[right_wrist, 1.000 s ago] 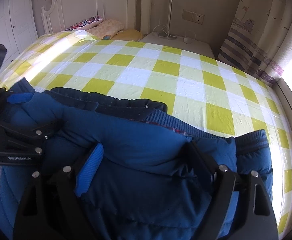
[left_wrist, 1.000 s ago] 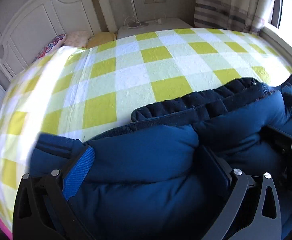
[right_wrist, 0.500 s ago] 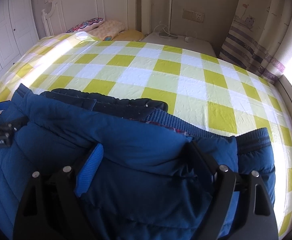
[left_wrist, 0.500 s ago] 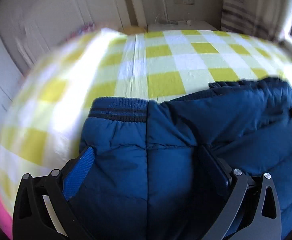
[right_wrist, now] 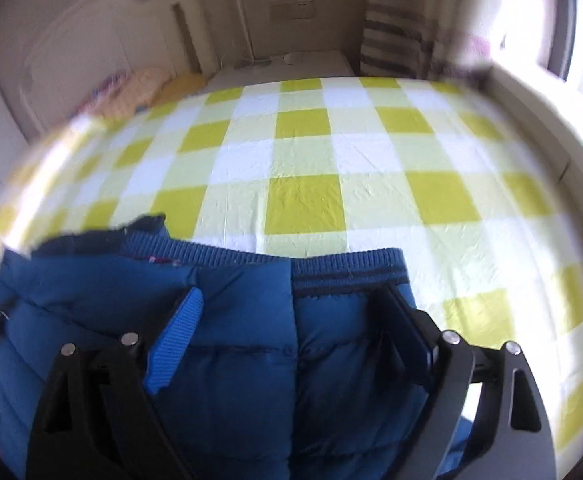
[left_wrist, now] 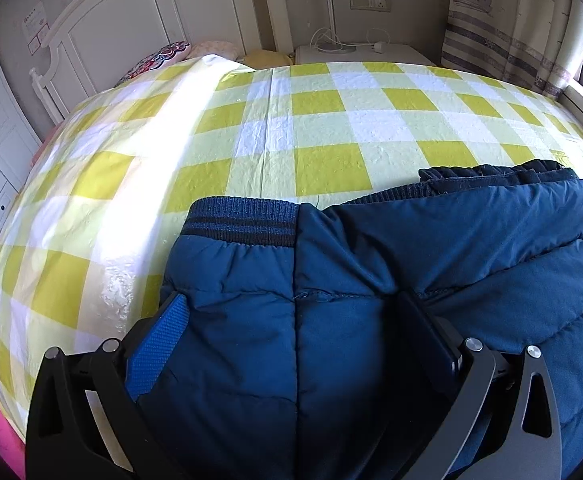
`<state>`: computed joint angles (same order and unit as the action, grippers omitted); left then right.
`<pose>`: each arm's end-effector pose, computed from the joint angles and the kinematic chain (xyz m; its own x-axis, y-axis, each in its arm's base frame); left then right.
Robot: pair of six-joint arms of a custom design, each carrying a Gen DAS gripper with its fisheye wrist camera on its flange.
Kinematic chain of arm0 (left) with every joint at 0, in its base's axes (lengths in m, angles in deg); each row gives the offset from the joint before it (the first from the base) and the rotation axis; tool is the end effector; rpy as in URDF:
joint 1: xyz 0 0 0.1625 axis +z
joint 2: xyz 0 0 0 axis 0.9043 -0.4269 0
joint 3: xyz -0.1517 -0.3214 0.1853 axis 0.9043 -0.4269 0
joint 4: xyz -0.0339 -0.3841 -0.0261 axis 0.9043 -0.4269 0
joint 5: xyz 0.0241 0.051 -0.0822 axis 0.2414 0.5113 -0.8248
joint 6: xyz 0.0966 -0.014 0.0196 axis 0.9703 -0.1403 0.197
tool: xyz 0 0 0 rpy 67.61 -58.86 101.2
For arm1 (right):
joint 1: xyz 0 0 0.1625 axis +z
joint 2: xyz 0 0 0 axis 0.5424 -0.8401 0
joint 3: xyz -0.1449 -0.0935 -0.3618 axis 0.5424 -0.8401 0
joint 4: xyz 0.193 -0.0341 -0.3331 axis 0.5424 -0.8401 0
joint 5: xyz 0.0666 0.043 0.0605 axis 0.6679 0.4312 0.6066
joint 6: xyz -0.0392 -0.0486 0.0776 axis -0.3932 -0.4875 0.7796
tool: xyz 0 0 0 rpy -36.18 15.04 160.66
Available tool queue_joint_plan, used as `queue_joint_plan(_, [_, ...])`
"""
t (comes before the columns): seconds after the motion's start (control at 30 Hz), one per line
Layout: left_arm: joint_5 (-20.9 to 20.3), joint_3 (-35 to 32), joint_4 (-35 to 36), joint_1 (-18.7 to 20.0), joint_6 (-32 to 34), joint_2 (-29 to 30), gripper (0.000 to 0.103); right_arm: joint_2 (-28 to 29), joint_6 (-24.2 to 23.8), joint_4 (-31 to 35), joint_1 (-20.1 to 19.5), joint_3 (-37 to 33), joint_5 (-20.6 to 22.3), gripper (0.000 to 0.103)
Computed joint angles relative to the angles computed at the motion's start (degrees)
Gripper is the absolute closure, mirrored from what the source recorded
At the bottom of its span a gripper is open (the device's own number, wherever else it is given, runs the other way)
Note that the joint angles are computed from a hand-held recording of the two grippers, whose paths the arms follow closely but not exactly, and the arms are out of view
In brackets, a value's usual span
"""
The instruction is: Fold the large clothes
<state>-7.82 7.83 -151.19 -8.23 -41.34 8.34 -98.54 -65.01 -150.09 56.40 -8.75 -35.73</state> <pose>-0.2712 -0.8103 0.1405 -0.5951 -0.0654 -0.8010 0.4173 0.8267 -0.3775 0.0813 -0.8287 0.3433 -0.8190 -0.0874 0.5671 -0.3900 0.8098 -0.4384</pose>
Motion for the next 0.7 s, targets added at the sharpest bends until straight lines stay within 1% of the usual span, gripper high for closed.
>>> queue_joint_plan(0.03, [0.12,-0.02,-0.08,-0.02,0.03,0.03,0.004,-0.07,-0.54,-0.86,0.24,0.31,-0.57,0.016])
queue_joint_plan(0.07, [0.05,-0.06,-0.05,0.03,0.13,0.05,0.004,-0.12,-2.10,-2.83,0.88,1.18,-2.39,0.016])
queue_joint_plan(0.1, [-0.02,-0.02,0.13,0.05,-0.04,0.01,0.004,-0.41,-4.54,-6.51,1.82,2.96,-4.80,0.017])
queue_joint_plan(0.13, [0.10,0.33,-0.10,-0.01,0.00,-0.15,0.004,-1.02,-6.75,-10.32,2.68,5.11,-6.28,0.018])
queue_joint_plan(0.17, [0.09,0.17,-0.16,0.04,0.20,-0.11,0.004,-2.39,-8.68,-13.76,3.35,8.22,-5.82,0.018])
queue_joint_plan(0.2, [0.24,0.11,-0.14,0.02,0.25,-0.07,0.004,-5.14,-9.89,-15.99,4.09,12.93,-2.96,0.018])
queue_joint_plan(0.27, [0.24,0.33,-0.21,0.06,0.31,-0.18,0.004,-8.81,-11.82,-17.16,5.32,19.38,0.62,0.017])
queue_joint_plan(0.3, [0.10,0.26,-0.26,0.05,0.26,-0.17,0.004,-10.28,-14.20,-17.43,6.21,22.68,1.07,0.017])
queue_joint_plan(0.33, [-0.05,0.23,-0.24,0.08,0.19,-0.18,0.004,-10.87,-16.41,-17.77,6.88,24.56,0.70,0.016])
queue_joint_plan(0.4, [-0.02,0.30,-0.19,0.02,0.02,-0.21,0.004,-11.68,-21.89,-20.70,8.22,30.21,-2.20,0.015])
queue_joint_plan(0.47, [-0.14,0.61,-0.51,0.02,0.06,-0.39,0.004,-10.70,-23.95,-21.32,8.51,32.51,-6.03,0.014])
queue_joint_plan(0.5, [-0.12,0.57,-0.41,0.01,-0.08,-0.38,0.004,-10.23,-23.95,-21.90,8.02,32.89,-5.67,0.011])
queue_joint_plan(0.53, [-0.12,0.61,-0.41,0.02,-0.14,-0.41,0.004,-10.27,-21.99,-20.09,7.63,32.14,-4.98,0.010])
queue_joint_plan(0.57, [-0.13,0.28,-0.21,0.03,-0.17,-0.31,0.004,-10.37,-19.16,-16.80,7.24,30.71,-4.21,0.008])
queue_joint_plan(0.6, [-0.02,0.04,-0.01,0.01,-0.21,-0.22,0.004,-10.59,-17.78,-15.91,7.15,30.23,-4.12,0.008])
queue_joint_plan(0.67, [0.45,0.22,-0.19,-0.16,-0.04,-0.35,0.004,-11.45,-18.59,-19.54,7.71,31.88,-5.75,0.008])
queue_joint_plan(0.7, [0.88,1.51,-1.83,-0.40,0.57,-0.91,0.004,-12.98,-19.32,-21.96,7.90,33.95,-5.38,0.008])
